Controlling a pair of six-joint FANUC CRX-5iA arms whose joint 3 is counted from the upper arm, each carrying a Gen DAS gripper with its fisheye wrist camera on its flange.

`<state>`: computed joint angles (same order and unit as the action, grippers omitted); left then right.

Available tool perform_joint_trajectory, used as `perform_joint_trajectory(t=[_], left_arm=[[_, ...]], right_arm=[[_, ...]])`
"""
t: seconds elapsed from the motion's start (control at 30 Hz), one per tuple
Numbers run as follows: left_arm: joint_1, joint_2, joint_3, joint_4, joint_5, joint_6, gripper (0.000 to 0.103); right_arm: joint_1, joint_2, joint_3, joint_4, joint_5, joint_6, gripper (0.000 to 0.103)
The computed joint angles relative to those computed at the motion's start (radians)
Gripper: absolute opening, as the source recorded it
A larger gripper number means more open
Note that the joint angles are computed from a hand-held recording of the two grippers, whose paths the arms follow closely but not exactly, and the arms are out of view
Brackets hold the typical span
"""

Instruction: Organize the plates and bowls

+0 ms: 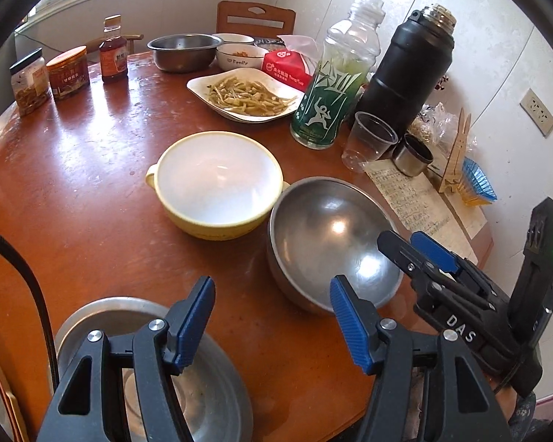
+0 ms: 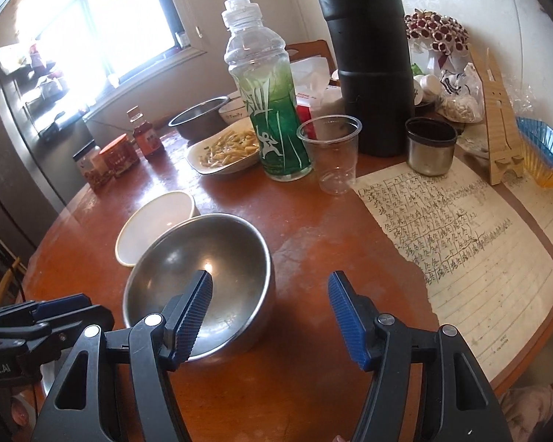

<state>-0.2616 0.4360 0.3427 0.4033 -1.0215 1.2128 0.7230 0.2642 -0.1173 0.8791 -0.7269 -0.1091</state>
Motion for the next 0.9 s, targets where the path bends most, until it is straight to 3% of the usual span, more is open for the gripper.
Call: perform_joint_trajectory(t=[0.4, 0.63, 0.9], left_arm=[[-0.032, 0.089, 0.140, -0.094, -0.061, 0.097, 0.064], [-0.046, 0.110, 0.172, -0.137, -0.077, 0.125, 0.064], [-0.049, 0.121, 0.167, -0.115, -0.082, 0.104, 0.064]], right_arm=[[-0.023, 0.030, 0.022, -0.033, 0.022, 0.069, 0.065], [-0.027, 0.044, 0.036, -0.041, 0.015, 0.086, 0.058], [-0.031, 0.051, 0.037, -0.043, 0.026, 0.107, 0.048]])
